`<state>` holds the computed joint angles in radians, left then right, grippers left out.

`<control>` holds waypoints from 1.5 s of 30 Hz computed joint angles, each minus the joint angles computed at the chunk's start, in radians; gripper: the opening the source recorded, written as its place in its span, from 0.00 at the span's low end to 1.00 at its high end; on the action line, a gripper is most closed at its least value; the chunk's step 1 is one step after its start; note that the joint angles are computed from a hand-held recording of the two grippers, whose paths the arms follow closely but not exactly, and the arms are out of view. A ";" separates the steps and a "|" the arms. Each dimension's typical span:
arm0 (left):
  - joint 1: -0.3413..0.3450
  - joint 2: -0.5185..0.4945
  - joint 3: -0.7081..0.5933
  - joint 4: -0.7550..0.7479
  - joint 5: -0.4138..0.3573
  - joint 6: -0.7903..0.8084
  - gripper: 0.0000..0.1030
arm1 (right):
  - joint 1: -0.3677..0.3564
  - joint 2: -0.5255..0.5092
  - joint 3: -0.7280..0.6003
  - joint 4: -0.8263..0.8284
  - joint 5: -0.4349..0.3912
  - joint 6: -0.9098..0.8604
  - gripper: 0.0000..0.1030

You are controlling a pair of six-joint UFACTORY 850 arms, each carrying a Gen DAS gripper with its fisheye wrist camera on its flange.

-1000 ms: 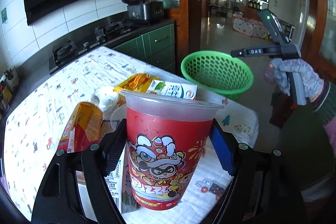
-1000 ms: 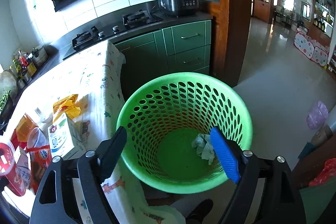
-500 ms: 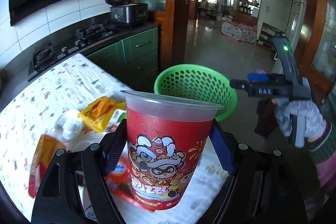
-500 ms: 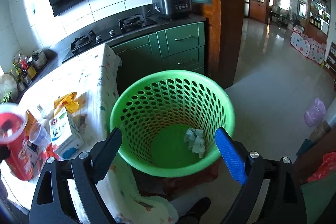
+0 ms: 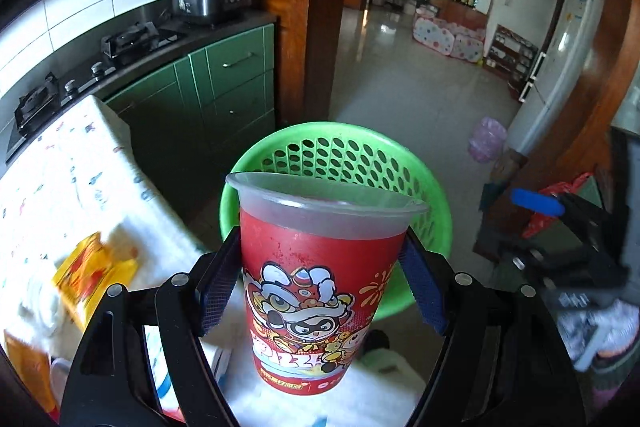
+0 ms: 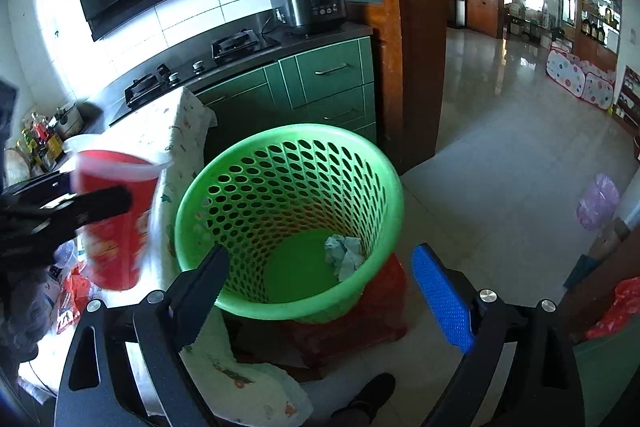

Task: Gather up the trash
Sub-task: 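Carry the red cup over the green basket and open the left gripper, then move both tools back toward the table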

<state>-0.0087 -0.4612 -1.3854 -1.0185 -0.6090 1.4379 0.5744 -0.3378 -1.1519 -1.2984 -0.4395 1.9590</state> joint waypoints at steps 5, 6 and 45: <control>-0.061 -0.082 -0.092 0.122 0.018 -0.166 0.73 | -0.008 0.009 0.030 -0.049 -0.004 0.054 0.87; -0.075 -0.102 -0.114 0.148 0.021 -0.196 0.73 | -0.010 0.012 0.040 -0.065 -0.004 0.071 0.87; -0.123 -0.179 -0.175 0.155 -0.054 -0.369 0.79 | -0.023 0.082 0.166 -0.161 -0.019 0.238 0.87</control>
